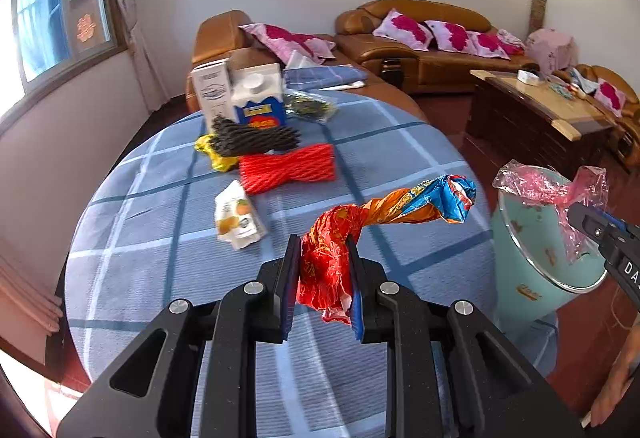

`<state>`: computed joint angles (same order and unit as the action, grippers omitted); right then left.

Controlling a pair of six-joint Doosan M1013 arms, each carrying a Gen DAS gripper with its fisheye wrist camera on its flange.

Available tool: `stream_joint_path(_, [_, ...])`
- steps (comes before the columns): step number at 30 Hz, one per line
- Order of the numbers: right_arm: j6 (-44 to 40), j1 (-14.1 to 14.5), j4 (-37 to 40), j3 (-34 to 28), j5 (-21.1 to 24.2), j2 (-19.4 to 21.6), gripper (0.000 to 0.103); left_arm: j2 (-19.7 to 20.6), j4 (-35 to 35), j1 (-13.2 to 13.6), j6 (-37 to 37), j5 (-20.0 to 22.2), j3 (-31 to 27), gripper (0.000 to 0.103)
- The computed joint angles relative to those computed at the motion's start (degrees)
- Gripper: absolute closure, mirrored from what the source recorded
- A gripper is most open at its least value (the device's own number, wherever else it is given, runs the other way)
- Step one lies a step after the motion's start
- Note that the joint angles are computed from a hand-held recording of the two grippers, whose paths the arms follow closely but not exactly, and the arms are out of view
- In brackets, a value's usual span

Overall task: Collect trash
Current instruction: 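Carry the foil wrapper and pink bag over the blue bin with both grippers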

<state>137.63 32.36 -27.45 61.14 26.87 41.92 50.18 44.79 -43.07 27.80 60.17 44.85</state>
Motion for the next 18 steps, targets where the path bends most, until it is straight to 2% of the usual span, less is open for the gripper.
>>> stream_joint_path(8, [7.18,-0.81,-5.54,2.60,0.93,-1.26,0.088,3.03,-1.79,-0.44,5.03,-0.16,-5.70,0.082])
stream_joint_path(18, [13.45,-2.10,-9.60,4.80,1.77,-2.23,0.088,8.94,-5.50,-1.13,13.17,1.94,-17.08,0.082])
